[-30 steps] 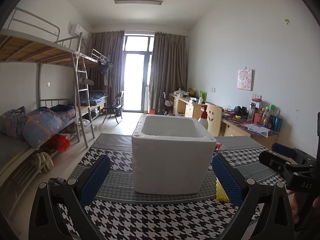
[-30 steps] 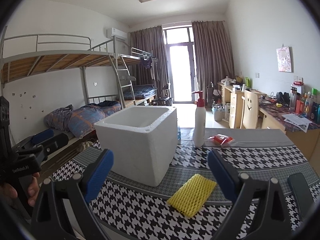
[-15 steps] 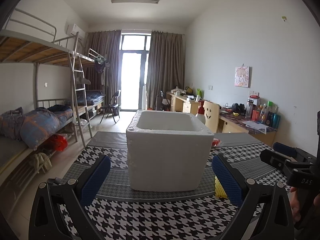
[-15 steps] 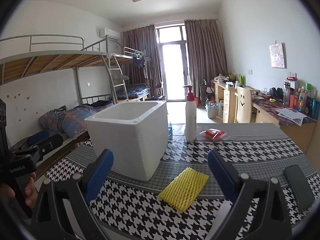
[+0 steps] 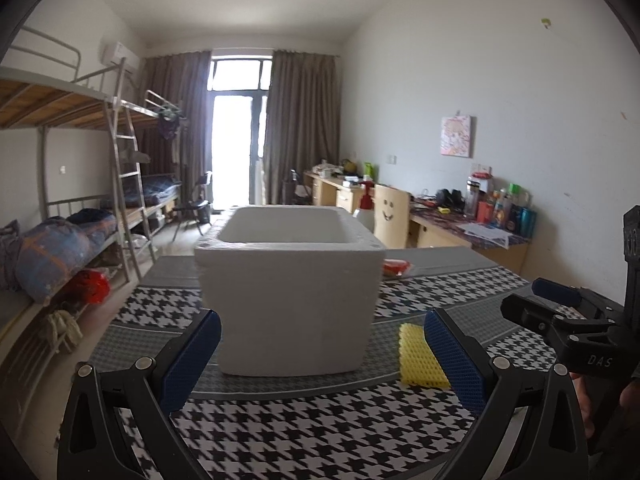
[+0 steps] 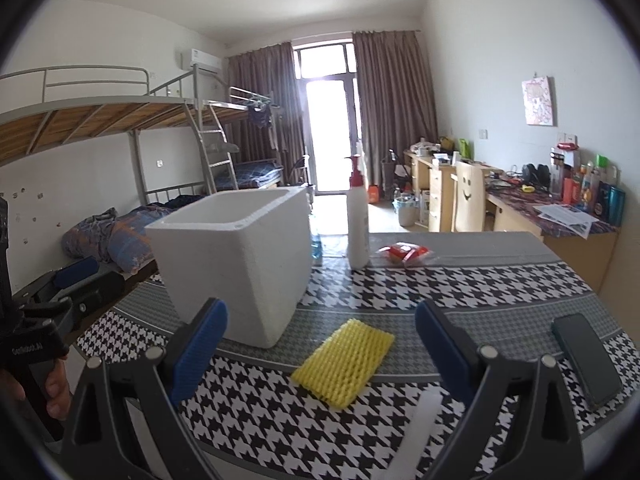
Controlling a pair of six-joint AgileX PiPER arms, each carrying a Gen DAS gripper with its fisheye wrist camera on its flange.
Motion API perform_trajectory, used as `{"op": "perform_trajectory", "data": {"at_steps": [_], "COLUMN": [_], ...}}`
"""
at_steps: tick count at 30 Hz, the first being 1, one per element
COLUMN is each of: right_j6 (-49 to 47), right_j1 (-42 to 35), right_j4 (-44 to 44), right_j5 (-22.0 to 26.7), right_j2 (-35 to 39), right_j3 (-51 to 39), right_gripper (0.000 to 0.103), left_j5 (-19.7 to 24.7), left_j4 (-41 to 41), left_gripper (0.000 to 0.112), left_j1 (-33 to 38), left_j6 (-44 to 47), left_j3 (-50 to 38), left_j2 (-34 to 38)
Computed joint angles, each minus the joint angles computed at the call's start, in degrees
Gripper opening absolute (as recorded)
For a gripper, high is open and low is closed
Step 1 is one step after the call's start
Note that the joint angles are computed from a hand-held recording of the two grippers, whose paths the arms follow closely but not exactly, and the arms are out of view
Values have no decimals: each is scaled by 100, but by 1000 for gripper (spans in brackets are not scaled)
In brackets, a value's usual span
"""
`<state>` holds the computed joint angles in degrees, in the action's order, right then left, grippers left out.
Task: Organize soft objects
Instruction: 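Move both tools toward the yellow foam net sleeve and white foam strip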
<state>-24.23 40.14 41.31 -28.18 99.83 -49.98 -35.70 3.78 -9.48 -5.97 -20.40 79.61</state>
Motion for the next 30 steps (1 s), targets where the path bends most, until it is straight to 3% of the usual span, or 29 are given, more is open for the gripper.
{"op": "perform_trajectory", "data": {"at_steps": [14, 30], "right_j6": [-537, -687], "right_j1": [21, -61], "right_j4": [966, 1287], "right_j5": [-301, -367], "right_j2": [-259, -422], "right_j3": [417, 693], "right_gripper": [97, 97], "left_j5": [441, 834], "left_j4": [446, -237], "left_gripper": [102, 102], "left_j1": [-310, -945], "left_j6": [-303, 243], "left_j3": [-414, -799], "left_j2": [206, 468]}}
